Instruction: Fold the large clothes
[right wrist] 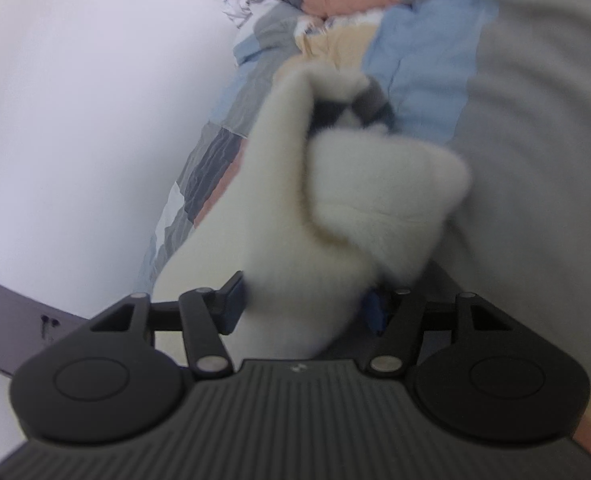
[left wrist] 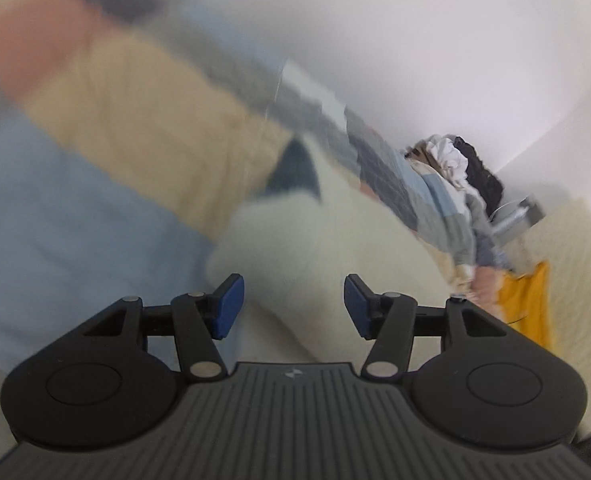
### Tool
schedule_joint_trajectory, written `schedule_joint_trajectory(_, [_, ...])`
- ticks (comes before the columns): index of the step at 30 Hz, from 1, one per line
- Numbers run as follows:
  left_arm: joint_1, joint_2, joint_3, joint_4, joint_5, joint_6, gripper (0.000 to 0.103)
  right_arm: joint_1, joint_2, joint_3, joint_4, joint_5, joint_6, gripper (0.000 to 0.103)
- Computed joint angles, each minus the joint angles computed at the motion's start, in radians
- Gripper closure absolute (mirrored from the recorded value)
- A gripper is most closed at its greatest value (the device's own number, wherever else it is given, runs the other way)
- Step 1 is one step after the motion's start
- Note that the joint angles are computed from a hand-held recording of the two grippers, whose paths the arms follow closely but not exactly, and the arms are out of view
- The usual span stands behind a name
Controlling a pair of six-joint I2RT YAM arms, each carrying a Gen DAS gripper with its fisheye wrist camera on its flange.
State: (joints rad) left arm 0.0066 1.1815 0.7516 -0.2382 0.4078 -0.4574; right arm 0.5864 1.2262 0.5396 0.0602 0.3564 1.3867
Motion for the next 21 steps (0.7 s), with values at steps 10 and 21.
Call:
schedule_joint_trajectory(10, [-0.020,-0.231,0.379,-0.449,0.030,0.183,0.042,0.357,-0.197,0.372,-0.456,0.442,-0.165,0.041])
schedule_joint_trajectory(21, [-0.207,-0.382,0.773,-0.826,-0.056,0.350,0.042,0.859,0.109,1.047,-1.257,1.002,-0.016,0.041])
